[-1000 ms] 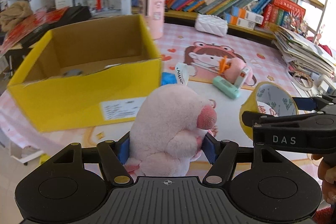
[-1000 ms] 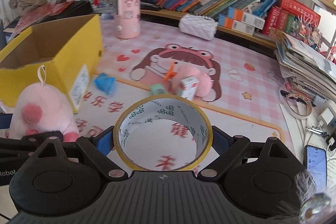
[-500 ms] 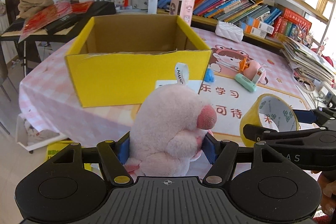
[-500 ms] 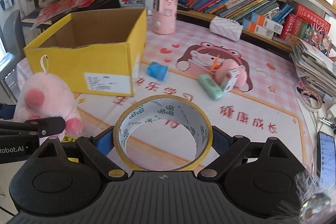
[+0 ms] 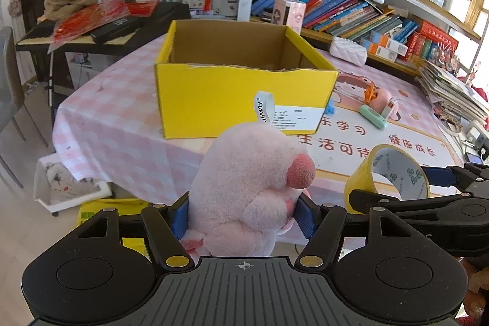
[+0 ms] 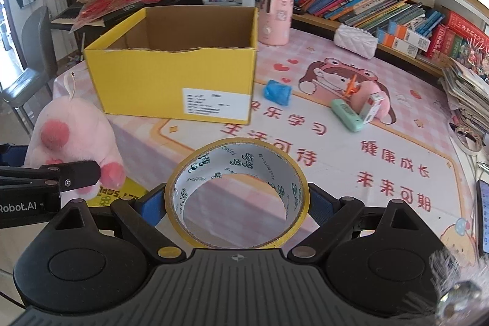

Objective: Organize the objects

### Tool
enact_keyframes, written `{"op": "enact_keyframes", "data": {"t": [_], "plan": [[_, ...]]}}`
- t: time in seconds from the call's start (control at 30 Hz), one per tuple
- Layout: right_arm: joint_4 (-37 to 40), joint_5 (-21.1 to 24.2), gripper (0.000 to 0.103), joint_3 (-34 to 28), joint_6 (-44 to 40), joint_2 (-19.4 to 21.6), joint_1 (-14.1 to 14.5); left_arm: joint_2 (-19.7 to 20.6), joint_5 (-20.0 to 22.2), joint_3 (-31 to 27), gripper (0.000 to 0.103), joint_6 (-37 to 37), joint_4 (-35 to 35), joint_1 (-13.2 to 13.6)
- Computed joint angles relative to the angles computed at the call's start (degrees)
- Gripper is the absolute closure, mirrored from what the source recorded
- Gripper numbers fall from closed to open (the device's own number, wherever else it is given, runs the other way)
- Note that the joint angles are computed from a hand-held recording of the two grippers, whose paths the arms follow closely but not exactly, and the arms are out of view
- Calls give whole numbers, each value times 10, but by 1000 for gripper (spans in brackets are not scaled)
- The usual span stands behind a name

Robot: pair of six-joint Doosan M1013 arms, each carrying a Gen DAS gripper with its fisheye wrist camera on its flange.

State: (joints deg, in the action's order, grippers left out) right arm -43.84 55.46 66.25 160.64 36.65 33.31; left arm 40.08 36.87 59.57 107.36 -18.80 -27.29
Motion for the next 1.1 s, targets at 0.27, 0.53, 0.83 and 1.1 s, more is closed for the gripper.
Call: {"op": "enact_keyframes", "data": {"t": [0.27,0.53,0.83,1.1], "plan": [[8,-3,11,-26,-13,16,9,-10,-18,17,36,0,3,11],[7,-5,11,-50,-25,29,14,-16,-37,26,36,-3,7,19],[-4,-7,12,-75,-41,40,14,-12,-45,13,36,-5,-6,24],[-34,-24,12,-88,-28,41,1,4,-62,-25,36,19,-30,24]]}}
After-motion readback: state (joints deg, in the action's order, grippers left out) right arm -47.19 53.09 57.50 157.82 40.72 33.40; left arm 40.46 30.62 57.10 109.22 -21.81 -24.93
